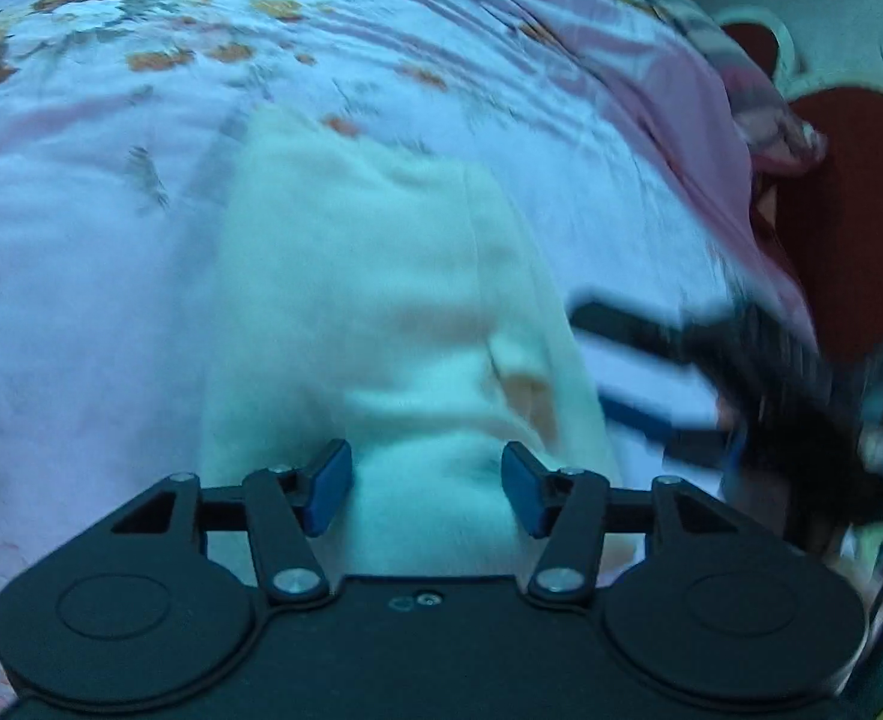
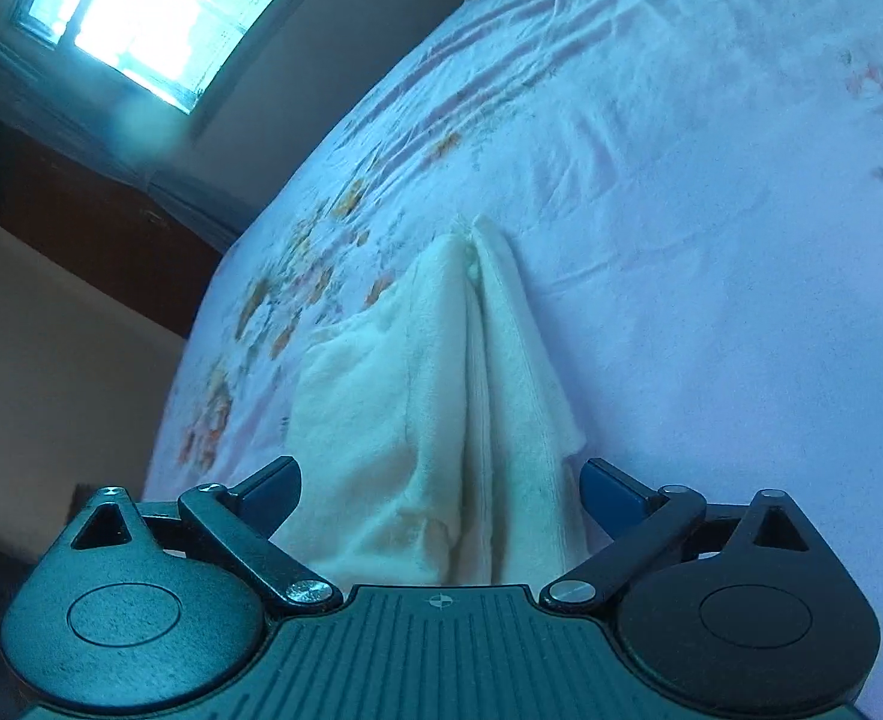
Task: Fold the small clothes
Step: 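Grasp the folded edge with the right tool and press it down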
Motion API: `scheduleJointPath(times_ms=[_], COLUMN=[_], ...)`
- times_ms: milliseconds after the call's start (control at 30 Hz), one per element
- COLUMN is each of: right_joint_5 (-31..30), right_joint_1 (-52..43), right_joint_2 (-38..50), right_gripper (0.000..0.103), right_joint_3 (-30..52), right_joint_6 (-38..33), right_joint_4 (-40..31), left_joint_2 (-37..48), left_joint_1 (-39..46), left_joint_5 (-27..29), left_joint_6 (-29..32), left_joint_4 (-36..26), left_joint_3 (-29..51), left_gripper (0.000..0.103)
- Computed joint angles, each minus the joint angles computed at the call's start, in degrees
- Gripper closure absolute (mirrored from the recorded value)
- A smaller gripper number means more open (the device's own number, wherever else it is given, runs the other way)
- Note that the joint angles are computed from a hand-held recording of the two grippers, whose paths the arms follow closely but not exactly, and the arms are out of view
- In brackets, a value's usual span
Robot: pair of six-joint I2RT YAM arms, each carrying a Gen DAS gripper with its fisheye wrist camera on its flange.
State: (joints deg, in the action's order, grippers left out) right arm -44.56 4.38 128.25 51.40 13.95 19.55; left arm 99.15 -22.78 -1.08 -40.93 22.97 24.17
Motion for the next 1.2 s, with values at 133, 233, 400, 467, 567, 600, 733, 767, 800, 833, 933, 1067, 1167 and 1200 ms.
scheduleJointPath(times_ms=[133, 233, 400, 467, 567, 600, 733, 767, 800, 833, 933, 1067, 1167, 1200], right_joint_5=[7.9, 6.7, 7.4, 7.7, 15.0, 15.1, 7.4, 7.7, 8.8, 8.2, 5.3, 6.2, 5.7, 5.9], right_joint_1=[1.3, 2.6, 4.7, 5.5, 6.8, 6.4, 4.6, 5.0, 5.5, 5.3, 4.5, 5.4, 6.1, 6.4], right_joint_2=[-6.2, -5.3, 2.8, 3.6, -1.5, -2.9, -2.1, -0.8, 0.7, 2.4, 4.1, 3.8, 6.2, 6.9], right_gripper=[0.025, 0.025, 0.049, 0.049, 0.049, 0.049, 0.049, 0.049, 0.049, 0.049, 0.056, 0.092, 0.091, 0.091], right_joint_3=[-6.4, -2.8, 5.2, 6.9, 1.5, 0.0, 2.9, 4.7, 6.6, 7.7, 7.6, 8.2, 11.2, 11.9], right_joint_6=[-0.6, -4.6, -3.9, -4.3, -4.2, -4.6, -6.0, -6.7, -6.2, -5.4, -3.0, -4.8, -4.3, -3.4], right_joint_4=[9.5, 2.5, -4.0, -4.9, 1.8, 3.7, -2.6, -5.1, -7.3, -8.1, -5.3, -5.6, -7.0, -6.4], left_joint_2=[1.9, 2.9, 1.7, 2.5, 2.6, 2.7, 3.9, 3.9, 3.8, 3.7, 3.8, 3.7, 3.9, 4.0], left_joint_1=[-5.1, -7.6, -7.9, -7.3, -5.7, -5.3, -4.9, -5.1, -5.2, -5.3, -5.2, -5.3, -5.5, -5.6], left_joint_5=[-5.8, -8.4, -7.7, -6.6, -4.8, -4.2, -4.2, -4.4, -4.5, -4.6, -4.5, -4.6, -4.9, -5.0], left_joint_6=[1.4, 1.4, 1.0, 1.7, 0.4, 0.4, 1.3, 1.1, 0.8, 0.7, 1.1, 1.8, 1.4, 1.4], left_joint_4=[1.1, 1.7, 5.2, 7.1, 9.1, 9.7, 10.5, 10.5, 10.4, 10.4, 10.7, 10.4, 10.7, 10.6], left_joint_3=[0.1, 0.3, -2.5, -3.2, -4.2, -4.5, -4.1, -4.1, -4.1, -4.1, -4.3, -4.2, -4.1, -4.1], left_gripper=[0.051, 0.051, 0.051, 0.051, 0.051, 0.051, 0.049, 0.049, 0.049, 0.049, 0.049, 0.049, 0.049, 0.049])
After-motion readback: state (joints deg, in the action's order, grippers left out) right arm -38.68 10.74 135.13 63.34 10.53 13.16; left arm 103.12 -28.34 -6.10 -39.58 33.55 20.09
